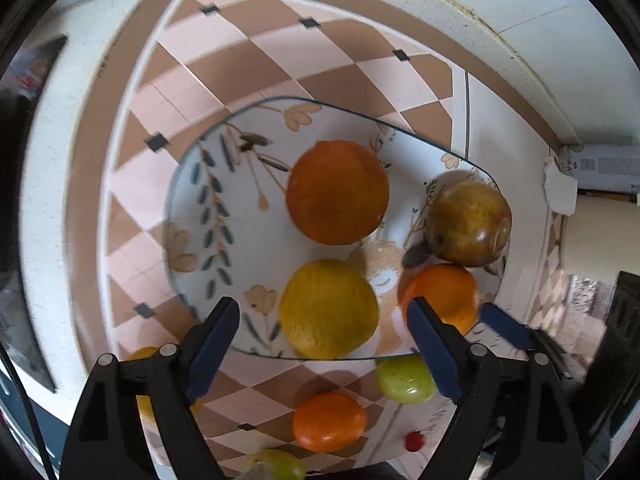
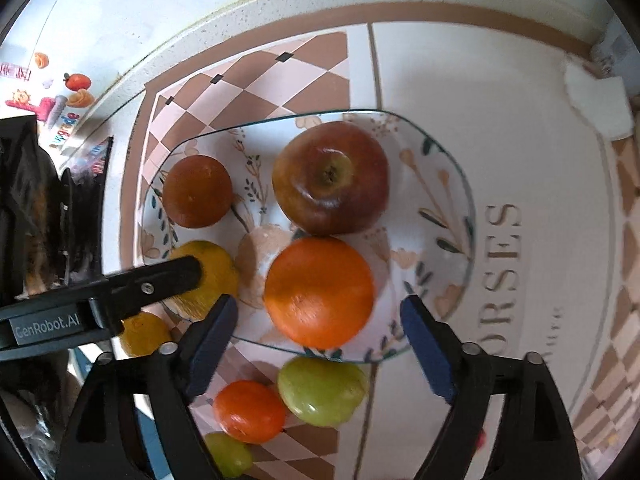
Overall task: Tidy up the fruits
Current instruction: 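Place the lemon on the plate with the left tool while the right places the orange, then move both tools toward the remaining lemon and orange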
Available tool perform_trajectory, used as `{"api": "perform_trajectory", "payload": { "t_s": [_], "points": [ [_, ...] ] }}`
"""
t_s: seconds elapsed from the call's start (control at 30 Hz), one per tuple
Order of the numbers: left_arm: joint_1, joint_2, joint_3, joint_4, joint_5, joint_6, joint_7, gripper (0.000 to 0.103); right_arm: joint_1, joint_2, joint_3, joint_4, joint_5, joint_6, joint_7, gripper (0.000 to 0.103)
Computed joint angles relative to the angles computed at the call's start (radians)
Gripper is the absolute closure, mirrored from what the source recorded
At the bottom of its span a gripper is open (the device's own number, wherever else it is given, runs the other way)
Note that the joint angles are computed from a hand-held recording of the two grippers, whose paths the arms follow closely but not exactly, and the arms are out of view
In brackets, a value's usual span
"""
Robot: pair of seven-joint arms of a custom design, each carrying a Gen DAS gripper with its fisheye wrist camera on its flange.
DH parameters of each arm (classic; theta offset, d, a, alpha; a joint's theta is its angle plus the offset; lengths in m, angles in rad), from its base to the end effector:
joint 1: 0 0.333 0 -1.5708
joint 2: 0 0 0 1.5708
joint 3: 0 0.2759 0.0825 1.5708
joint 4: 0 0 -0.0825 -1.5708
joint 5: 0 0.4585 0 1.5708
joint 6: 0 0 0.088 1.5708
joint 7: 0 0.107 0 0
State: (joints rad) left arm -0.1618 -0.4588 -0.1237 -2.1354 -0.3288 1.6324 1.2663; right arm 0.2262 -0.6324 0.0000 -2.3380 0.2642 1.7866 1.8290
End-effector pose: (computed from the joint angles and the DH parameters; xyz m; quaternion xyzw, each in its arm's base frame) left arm 0.4704 -0.1775 0.5415 0.7214 -0.6786 0.0447 0.1305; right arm 0.4488 0.1262 0.5279 -0.6726 0.7275 0.0903 0.1014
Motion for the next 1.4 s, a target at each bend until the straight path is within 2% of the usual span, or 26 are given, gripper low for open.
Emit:
{"api": "perform_trajectory", "payload": {
  "t_s": [0.07,0.3,0.4,0.87,1.07,1.4],
  "points": [
    [0.004,-0.037,-0.013,-0.013,0.056,0.005,0.008,0.018,-0.006,-0.026,0.028,0.0,-0.05,-0.016,0.016,0.009],
    [-0.009,-0.207,-0.053,-0.083,0.219,0.014,0.012,0.018,0.008,-0.134,0.064,-0.03,-0.124,-0.065,0.073,0.009],
    [-0.016,-0.291,-0.042,-0.115,0.25,0.003,0.04,0.018,0.021,-0.191,0.074,-0.042,-0.137,-0.081,0.093,0.009],
    [-0.041,-0.516,-0.034,-0.122,0.26,-0.044,0.078,0.018,0.066,-0.385,0.114,0.01,-0.159,-0.156,0.177,0.009],
    [-0.045,-0.571,-0.026,-0.103,0.241,-0.075,0.078,0.018,0.085,-0.435,0.122,0.049,-0.136,-0.196,0.2,0.009],
    [-0.037,-0.628,-0.02,-0.085,0.236,-0.109,0.079,0.018,0.097,-0.463,0.131,0.078,-0.12,-0.208,0.212,0.009]
  ]
}}
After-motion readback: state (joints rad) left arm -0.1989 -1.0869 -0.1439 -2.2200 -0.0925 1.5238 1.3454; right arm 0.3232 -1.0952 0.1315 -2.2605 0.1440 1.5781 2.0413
